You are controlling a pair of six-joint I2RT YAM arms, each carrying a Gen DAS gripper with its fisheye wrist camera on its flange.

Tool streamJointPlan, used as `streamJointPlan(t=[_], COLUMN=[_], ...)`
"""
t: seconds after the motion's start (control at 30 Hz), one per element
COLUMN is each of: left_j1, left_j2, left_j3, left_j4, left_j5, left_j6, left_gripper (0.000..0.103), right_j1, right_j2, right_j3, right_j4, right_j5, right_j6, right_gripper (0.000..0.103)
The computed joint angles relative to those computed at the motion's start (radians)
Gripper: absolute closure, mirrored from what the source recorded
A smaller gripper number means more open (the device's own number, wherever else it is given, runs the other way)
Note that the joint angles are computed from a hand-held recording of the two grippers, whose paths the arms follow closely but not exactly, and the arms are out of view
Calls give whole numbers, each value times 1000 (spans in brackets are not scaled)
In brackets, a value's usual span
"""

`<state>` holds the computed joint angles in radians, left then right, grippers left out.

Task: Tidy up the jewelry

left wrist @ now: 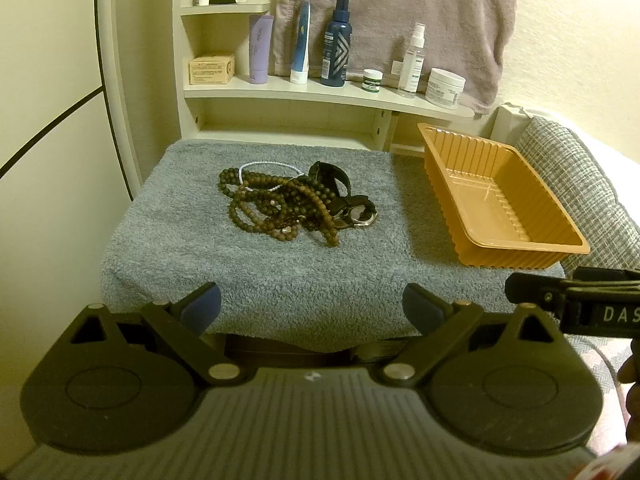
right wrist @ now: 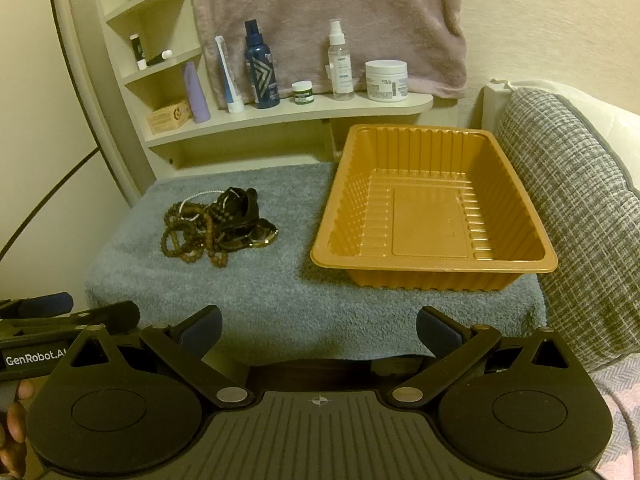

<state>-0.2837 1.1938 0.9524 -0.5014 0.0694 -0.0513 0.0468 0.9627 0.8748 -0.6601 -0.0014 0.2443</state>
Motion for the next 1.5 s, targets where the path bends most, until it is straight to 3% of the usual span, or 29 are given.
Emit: streamJointPlan(t=[1.5], left_j1=[11], left_j2=[-7], left_j3=[-6], left_j4=[6], left_j5=[13], left_j6=[-16], left_gripper=[6], right_j1=[-30], right_j2=[-5], right_j3=[-16], right_j4=[12], right_j5=[-17], right_j6=[12], right_gripper=[0])
